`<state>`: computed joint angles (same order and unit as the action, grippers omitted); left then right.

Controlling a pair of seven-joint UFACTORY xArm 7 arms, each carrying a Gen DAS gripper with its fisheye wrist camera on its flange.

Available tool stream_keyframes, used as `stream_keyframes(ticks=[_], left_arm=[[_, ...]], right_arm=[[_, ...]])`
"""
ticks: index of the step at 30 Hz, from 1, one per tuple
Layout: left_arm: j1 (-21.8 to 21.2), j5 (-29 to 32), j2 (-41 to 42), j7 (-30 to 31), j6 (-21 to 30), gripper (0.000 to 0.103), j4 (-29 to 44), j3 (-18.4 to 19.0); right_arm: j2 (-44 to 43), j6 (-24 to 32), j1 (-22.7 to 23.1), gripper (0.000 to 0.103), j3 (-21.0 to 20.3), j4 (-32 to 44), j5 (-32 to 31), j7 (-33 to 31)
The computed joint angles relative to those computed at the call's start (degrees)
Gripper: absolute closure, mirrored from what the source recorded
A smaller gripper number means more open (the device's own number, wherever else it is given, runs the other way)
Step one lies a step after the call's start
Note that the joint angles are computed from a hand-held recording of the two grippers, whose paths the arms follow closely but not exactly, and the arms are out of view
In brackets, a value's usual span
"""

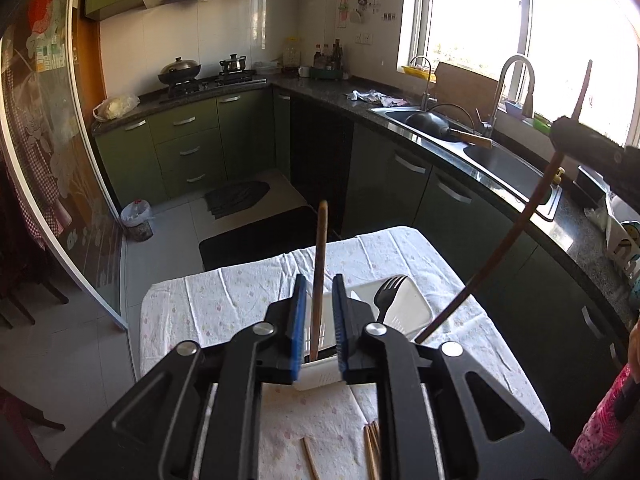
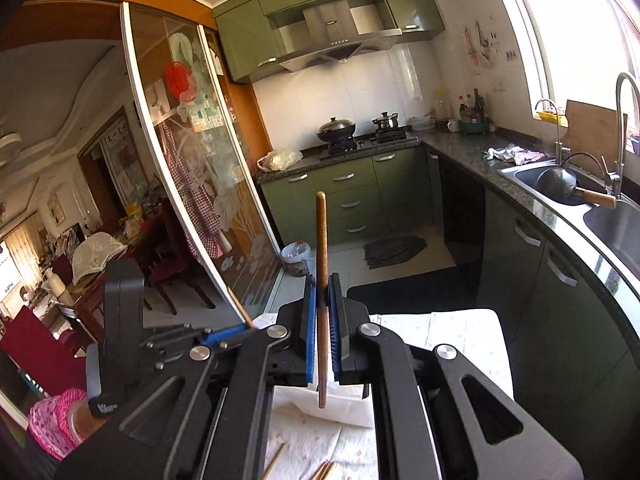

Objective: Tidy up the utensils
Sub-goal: 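Lift the chopstick into the caddy with the left tool while the right tool drops its chopstick in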

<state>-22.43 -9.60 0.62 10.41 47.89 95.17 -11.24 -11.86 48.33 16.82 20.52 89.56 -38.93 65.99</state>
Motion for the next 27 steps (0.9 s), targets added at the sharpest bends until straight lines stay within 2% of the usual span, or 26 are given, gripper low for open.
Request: stream_keyframes(ticks=[1,3,7,11,17,19,21,25,27], left_arm=[[0.1,-0.9,-0.5,0.7,-0.4,0.074,-1.0,0.1],[0.4,-2.0,-1.7,1.9,-0.8,0.073,-2.8,0.3],[0.6,-3.7,-4.4,4.1,-0.8,0.069,-5.8,0.7],[0.7,-4.5,-7.3,5.1,1.0,0.063,-8.8,1.0],[1.0,-6.3,-11.5,6.4,5.9,0.062,-14.4,2.1],[1.2,-6.8,-12.7,6.4,7.7,0.058,-16.2,2.4],[1.4,-6.4,-14.0,6.8,8.7,0.053,-18.9,2.4],[1.8,-5.4,-15.8,5.4,12.8,0.051,-23.9,2.3],[2.1,-4.7,-16.1,4.3,15.0,0.051,-26.1,2.3]], right_arm=[[0.9,0.9,-0.4,0.096,0.4,0.9,-1.5,0.4],[2.8,2.9,-0.4,0.096,0.5,2.4,-3.6,0.8],[5.2,1.8,1.2,0.096,-2.4,1.6,-1.5,0.1],[7.1,1.1,2.8,0.096,-3.9,-0.3,-0.9,0.3],[9.5,0.9,5.6,0.096,-5.8,-2.1,1.6,-1.9],[8.7,0.8,6.1,0.095,-6.0,-3.5,1.6,-1.2],[6.6,0.7,6.5,0.086,-5.6,-5.7,1.0,0.5],[1.1,1.2,6.3,0.084,-3.4,-10.6,1.3,1.8],[-2.0,1.9,6.2,0.076,-1.8,-13.4,2.4,2.2]])
